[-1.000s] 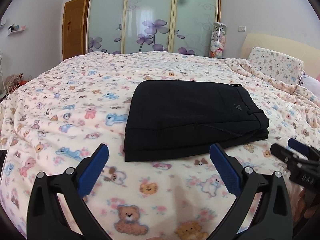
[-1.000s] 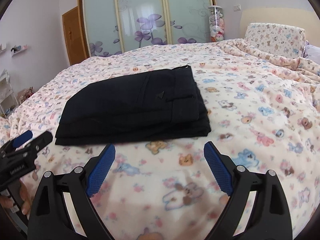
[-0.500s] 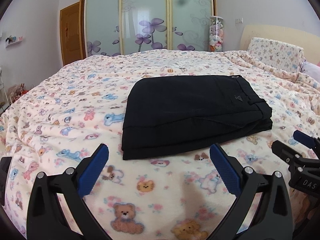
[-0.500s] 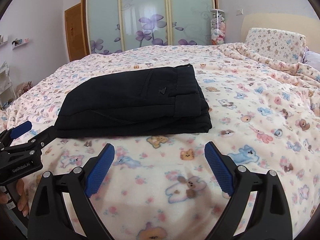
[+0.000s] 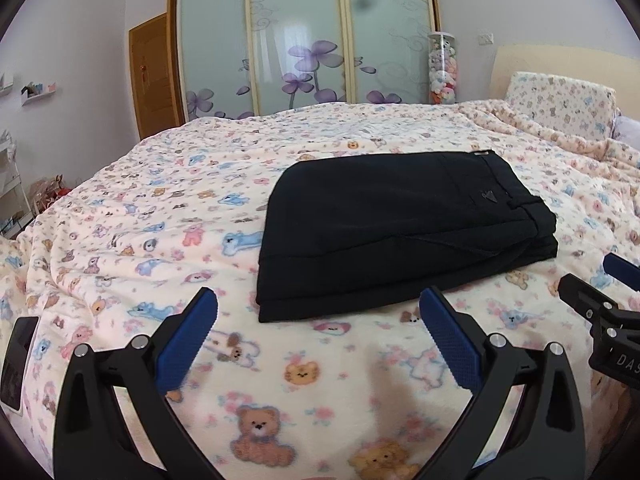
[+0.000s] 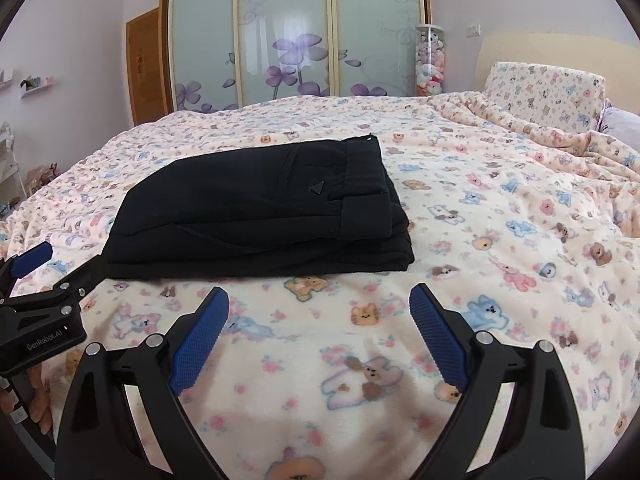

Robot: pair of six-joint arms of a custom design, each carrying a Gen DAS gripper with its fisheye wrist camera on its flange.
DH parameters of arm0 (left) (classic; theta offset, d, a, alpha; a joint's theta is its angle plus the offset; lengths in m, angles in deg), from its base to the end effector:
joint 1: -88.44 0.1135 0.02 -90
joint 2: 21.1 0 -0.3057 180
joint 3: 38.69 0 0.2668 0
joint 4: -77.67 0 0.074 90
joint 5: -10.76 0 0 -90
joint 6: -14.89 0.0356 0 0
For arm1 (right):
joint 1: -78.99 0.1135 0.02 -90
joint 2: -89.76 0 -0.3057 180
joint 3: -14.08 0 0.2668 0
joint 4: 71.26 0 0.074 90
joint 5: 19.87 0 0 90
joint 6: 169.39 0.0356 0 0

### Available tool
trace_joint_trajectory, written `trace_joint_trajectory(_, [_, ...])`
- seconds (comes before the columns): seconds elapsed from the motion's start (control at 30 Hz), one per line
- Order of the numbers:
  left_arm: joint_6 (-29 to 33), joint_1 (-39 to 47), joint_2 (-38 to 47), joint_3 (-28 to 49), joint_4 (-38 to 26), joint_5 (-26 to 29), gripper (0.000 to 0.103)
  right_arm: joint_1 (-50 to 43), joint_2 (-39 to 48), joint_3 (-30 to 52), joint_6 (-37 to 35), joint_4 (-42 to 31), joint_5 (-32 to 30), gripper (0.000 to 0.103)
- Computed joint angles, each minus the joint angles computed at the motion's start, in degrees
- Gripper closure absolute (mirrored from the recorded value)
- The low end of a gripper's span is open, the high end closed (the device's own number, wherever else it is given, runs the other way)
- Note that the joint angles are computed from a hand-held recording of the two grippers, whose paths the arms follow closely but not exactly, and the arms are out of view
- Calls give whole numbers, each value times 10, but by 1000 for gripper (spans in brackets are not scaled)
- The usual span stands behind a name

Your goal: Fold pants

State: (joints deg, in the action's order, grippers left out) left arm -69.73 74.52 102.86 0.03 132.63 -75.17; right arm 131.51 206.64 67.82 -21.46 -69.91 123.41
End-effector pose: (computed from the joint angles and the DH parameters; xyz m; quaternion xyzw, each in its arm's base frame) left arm 0.2978 -0.0764 0.0460 0.1627 0.8515 -0.0678 0.4939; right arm 0.2197 0.2396 0.0642 0.1501 0.8608 -0.0691 0.4814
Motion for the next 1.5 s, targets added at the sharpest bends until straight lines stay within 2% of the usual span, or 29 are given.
trace_joint_trajectory(0.37, [-16,9,-1,-5,16,-8,2,4,-5,-1,-8,-5,46,7])
trace_joint_trajectory(1.5, [-2,3,3,-8,23,-8,2,9,-3,6,-13,-17,58,7])
